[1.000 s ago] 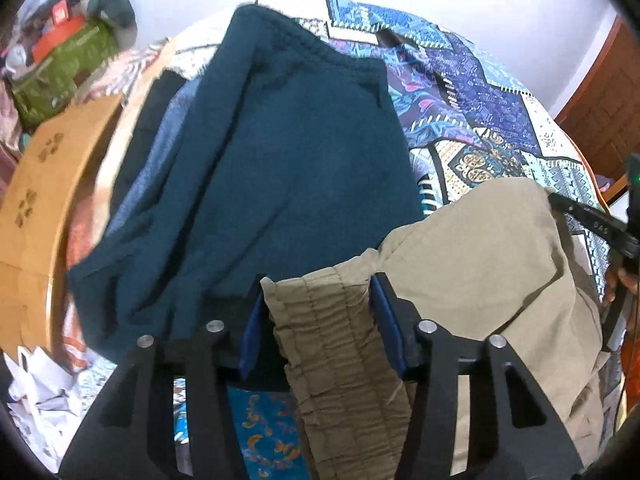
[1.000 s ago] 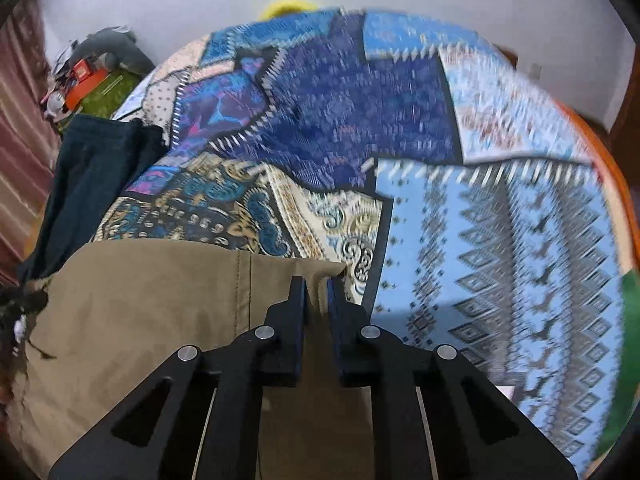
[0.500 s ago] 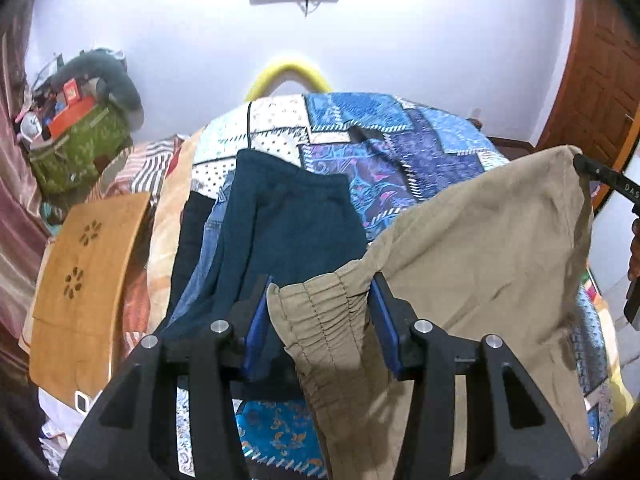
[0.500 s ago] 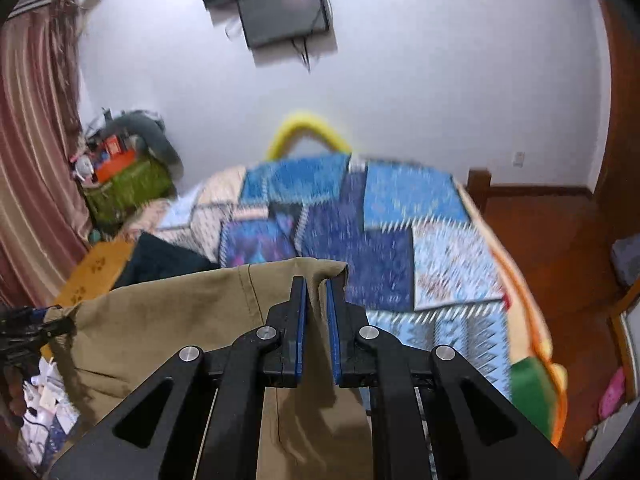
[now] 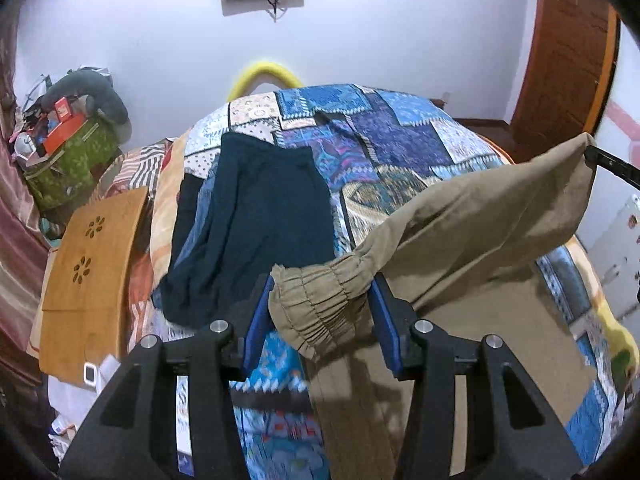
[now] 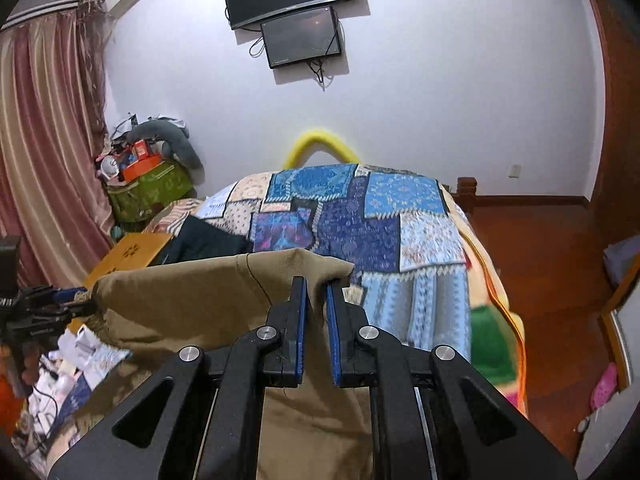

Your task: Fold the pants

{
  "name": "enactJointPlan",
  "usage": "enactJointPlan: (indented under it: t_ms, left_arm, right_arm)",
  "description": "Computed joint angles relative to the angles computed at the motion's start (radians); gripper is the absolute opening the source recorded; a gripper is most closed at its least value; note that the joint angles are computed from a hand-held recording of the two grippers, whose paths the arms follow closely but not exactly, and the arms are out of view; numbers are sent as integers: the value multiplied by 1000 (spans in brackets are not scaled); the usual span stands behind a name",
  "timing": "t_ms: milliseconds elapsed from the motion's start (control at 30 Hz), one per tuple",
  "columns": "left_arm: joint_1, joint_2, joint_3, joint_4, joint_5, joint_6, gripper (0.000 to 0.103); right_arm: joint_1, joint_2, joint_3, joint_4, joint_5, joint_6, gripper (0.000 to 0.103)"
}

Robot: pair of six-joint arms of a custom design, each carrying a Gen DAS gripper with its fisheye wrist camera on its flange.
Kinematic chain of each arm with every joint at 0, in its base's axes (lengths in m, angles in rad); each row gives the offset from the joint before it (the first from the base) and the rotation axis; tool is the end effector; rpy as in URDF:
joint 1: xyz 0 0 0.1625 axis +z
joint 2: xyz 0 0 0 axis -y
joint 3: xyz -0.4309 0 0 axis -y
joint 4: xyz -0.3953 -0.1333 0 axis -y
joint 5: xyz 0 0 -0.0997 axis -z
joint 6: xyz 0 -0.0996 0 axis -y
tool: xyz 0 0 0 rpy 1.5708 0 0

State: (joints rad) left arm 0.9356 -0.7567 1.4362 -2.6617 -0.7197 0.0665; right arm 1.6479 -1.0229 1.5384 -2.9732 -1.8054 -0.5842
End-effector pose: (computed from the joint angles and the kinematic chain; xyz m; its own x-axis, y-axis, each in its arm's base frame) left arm -0.2706 -0.7179 0.1896 -0.6713 0.1977 -0.7143 0.5897 0.7263 -0.3532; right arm 0.1642 -0.6959 0.3515 -0.7936 -0.2601 0.5500 -0.5831 0.5832 -0.5656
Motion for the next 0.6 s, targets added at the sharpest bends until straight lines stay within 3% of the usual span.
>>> enactJointPlan:
  t_ms: [333, 600]
  left_arm:
    - [-34, -94, 222, 9, 3, -107, 49]
    - [-50, -140, 349, 36, -3, -215, 48]
  right_arm:
    - [-16, -154, 285, -85, -28, -30, 9]
    - [-44, -219, 435, -107, -55, -27, 9]
